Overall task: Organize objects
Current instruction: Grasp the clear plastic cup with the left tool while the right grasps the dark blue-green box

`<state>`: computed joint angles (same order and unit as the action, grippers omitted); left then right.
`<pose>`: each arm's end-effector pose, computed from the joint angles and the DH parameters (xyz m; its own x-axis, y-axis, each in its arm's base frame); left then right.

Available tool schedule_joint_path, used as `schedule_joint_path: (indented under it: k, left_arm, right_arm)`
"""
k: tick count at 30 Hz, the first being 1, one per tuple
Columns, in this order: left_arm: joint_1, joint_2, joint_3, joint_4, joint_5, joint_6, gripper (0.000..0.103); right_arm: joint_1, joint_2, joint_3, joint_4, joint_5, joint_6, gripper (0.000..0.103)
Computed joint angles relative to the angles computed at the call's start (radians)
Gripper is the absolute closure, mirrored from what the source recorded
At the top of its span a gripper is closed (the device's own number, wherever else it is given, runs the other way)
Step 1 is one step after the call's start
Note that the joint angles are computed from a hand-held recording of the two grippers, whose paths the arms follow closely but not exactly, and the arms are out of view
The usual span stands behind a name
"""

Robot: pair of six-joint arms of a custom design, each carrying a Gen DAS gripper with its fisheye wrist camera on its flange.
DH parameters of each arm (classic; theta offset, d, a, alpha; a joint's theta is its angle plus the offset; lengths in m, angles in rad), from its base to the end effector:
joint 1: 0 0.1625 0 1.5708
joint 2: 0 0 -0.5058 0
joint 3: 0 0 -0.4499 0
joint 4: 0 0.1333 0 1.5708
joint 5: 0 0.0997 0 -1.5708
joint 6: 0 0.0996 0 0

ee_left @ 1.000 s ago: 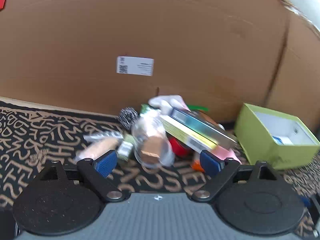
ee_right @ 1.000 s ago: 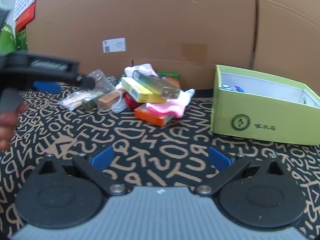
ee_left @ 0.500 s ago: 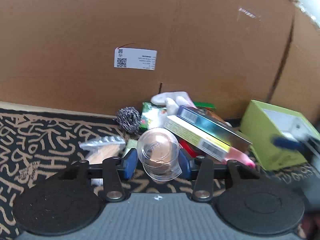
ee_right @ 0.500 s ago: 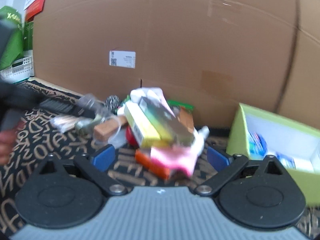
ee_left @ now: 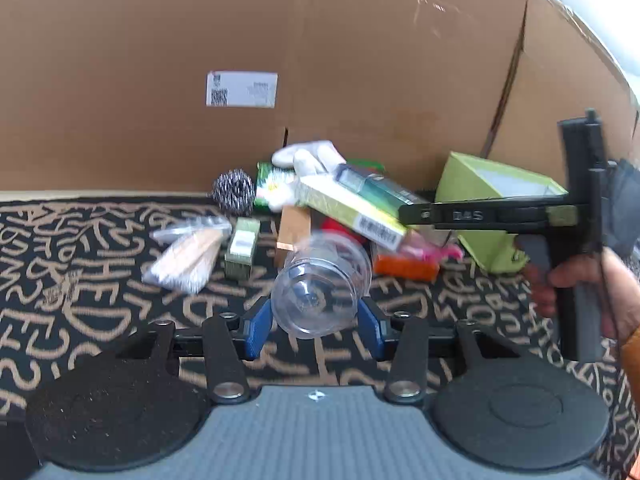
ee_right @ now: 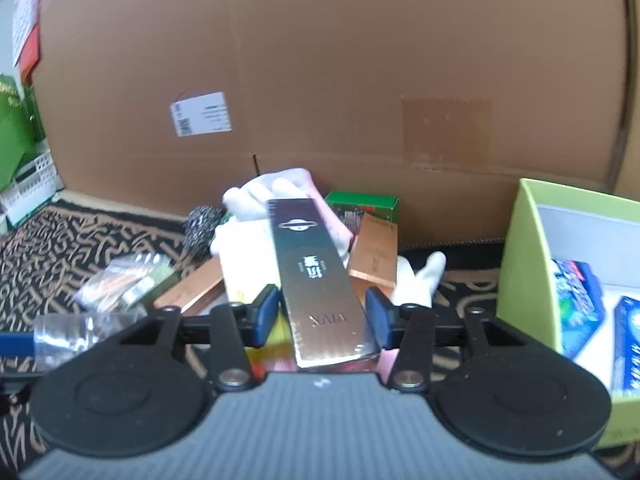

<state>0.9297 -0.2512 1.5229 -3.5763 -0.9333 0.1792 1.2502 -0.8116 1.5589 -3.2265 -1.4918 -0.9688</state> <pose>-0.2943 -0.7164 -0.1344 -0.7891 0.2647 -0.5543 0.5943 0.5569 -0.5802 -0.1237 -0.8206 0.2412 -0.7066 -0.3366 0.6224 -0.6862 0.5408 -0.4865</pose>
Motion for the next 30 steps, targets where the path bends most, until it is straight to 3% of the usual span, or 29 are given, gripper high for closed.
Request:
schedule_joint_path:
  k: [8,10,13,15,22,26,30]
  left_arm:
    - [-0.013,-0.029,0.097,0.036,-0.017,-0.061,0.053]
    - [-0.015,-0.043,0.129,0.042,-0.030,-0.072,0.036]
    - [-0.025,-0.056,0.149,0.035,-0.013,-0.079,0.028]
    - [-0.031,-0.053,0.139,0.014,-0.007,-0.060,0.026]
    - [-0.041,0.000,0.021,0.095,-0.013,0.074,0.025]
    - [-0.032,0.006,-0.012,0.158,-0.016,0.053,0.034]
    - [-0.031,0.012,-0.027,0.177,0.009,0.019,0.035]
  right_arm:
    - [-0.045,-0.130,0.276,-0.138,-0.067,-0.032,0.065]
    - [-0.057,-0.159,0.330,-0.142,-0.092,-0.045,0.065]
    - [-0.075,-0.183,0.386,-0.157,-0.105,-0.088,0.064]
    - [-0.075,-0.180,0.401,-0.203,-0.112,-0.107,0.059]
    - [-0.070,-0.169,0.388,-0.223,-0.075,-0.081,0.058]
    - [-0.069,-0.163,0.367,-0.193,-0.065,-0.076,0.058]
    - [-0.065,-0.149,0.337,-0.160,-0.066,-0.063,0.058]
